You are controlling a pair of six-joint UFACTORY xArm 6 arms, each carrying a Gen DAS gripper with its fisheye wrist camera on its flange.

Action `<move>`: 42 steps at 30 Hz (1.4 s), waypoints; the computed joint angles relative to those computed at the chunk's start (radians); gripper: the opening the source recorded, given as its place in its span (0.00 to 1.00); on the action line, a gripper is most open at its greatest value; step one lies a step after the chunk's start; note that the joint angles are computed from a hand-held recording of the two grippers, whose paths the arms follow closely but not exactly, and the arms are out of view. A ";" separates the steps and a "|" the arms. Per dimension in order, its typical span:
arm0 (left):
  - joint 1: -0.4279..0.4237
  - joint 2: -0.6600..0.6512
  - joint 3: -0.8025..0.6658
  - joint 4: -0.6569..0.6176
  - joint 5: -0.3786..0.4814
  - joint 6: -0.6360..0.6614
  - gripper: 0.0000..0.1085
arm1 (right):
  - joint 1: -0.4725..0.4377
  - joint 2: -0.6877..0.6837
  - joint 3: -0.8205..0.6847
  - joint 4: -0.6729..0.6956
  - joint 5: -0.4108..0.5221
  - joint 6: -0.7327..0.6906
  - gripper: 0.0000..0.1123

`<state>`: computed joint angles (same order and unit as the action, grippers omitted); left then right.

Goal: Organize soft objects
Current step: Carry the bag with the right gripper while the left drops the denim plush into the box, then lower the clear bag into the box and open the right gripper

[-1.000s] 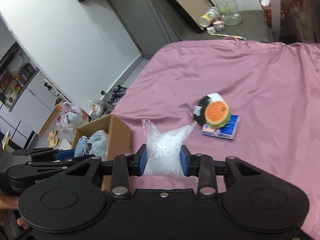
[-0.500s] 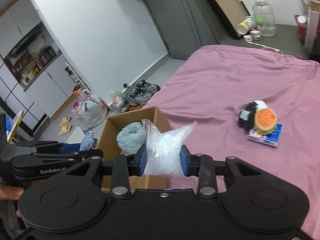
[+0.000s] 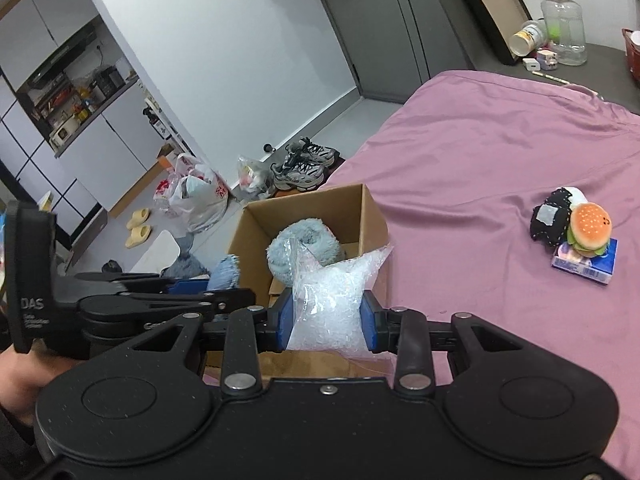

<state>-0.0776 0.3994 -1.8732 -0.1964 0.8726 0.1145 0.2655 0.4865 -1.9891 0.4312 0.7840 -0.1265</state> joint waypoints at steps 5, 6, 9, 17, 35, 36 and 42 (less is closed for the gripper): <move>-0.004 0.055 -0.057 -0.039 0.038 0.016 0.34 | -0.007 0.021 -0.026 0.018 0.029 0.008 0.30; -0.006 0.067 -0.070 -0.031 0.048 0.014 0.34 | -0.009 0.024 -0.031 0.016 0.035 0.010 0.30; -0.019 0.106 -0.109 0.015 0.078 -0.002 0.34 | -0.017 0.035 -0.046 0.023 0.055 0.006 0.30; -0.034 0.180 -0.202 0.088 0.132 -0.059 0.36 | -0.036 0.100 -0.138 0.039 0.110 0.009 0.30; 0.011 0.099 -0.154 0.007 0.110 -0.060 0.61 | -0.014 0.156 -0.244 0.014 0.138 0.010 0.30; 0.018 0.089 -0.143 -0.014 0.105 -0.052 0.61 | -0.009 0.161 -0.257 0.010 0.144 0.007 0.30; 0.037 0.001 -0.023 -0.021 -0.005 -0.075 0.70 | 0.015 0.212 -0.348 -0.007 0.182 0.001 0.30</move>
<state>-0.0402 0.4001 -1.8962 -0.2171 0.8675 0.0396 0.2803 0.6983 -2.3368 0.4243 0.9656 -0.1255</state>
